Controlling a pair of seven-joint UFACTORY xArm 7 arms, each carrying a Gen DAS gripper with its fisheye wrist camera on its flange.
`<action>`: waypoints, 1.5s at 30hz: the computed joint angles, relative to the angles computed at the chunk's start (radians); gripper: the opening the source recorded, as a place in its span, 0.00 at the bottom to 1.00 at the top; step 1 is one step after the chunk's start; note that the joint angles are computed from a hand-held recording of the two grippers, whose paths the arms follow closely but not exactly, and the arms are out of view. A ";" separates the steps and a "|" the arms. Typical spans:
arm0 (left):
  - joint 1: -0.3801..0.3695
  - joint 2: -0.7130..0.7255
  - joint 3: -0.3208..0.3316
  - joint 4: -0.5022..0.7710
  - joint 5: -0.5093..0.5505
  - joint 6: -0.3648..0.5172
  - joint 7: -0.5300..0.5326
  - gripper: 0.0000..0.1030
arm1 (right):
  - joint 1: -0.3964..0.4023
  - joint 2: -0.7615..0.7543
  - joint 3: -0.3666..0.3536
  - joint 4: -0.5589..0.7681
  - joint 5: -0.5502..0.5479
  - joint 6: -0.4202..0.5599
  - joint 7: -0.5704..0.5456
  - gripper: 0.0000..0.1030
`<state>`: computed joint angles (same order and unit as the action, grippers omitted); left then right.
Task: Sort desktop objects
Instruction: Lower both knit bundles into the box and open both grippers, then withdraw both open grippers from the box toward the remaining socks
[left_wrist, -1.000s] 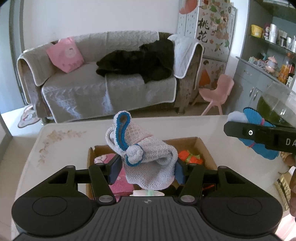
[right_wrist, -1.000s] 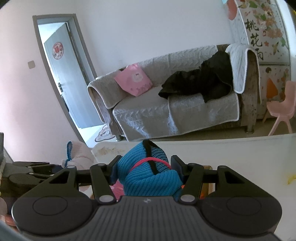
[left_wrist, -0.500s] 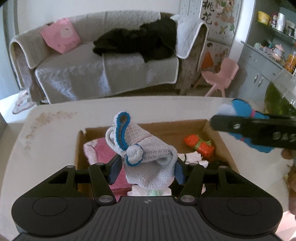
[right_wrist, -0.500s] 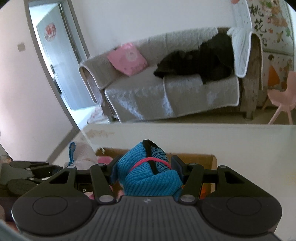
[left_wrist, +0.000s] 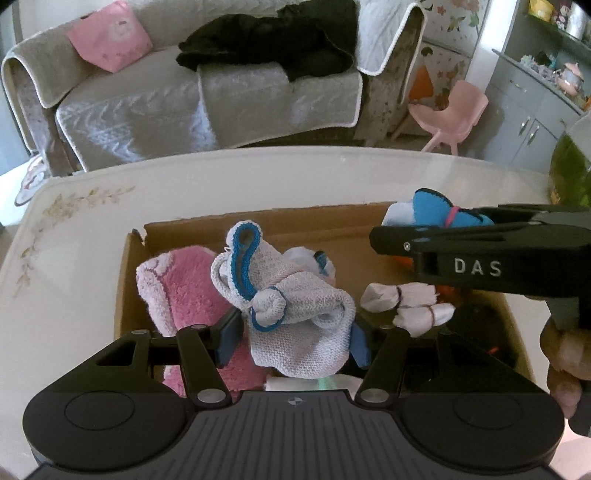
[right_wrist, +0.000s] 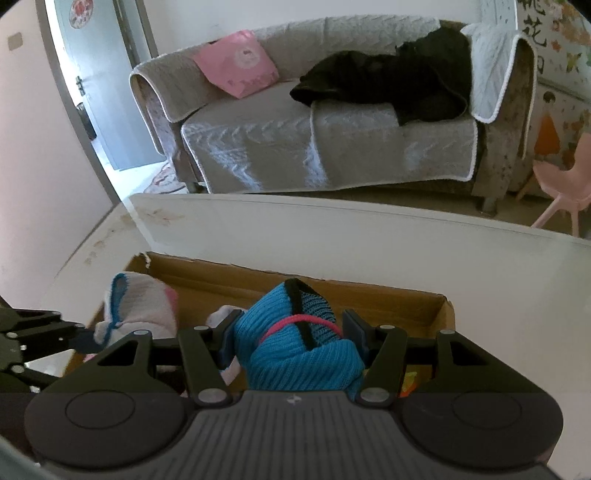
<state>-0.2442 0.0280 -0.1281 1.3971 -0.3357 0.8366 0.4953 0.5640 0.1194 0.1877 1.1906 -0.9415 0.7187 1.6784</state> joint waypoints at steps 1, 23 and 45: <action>0.001 0.000 0.000 -0.003 -0.001 -0.003 0.000 0.65 | 0.000 0.007 0.000 0.008 0.001 0.004 -0.006 0.54; 0.004 -0.335 0.108 -0.260 -0.218 -0.024 0.182 0.93 | 0.036 -0.272 0.199 -0.156 -0.146 0.192 0.218 0.74; -0.137 -0.873 0.274 -0.914 -0.096 -0.146 0.571 1.00 | 0.377 -0.062 0.273 -0.185 -0.174 0.521 0.635 0.80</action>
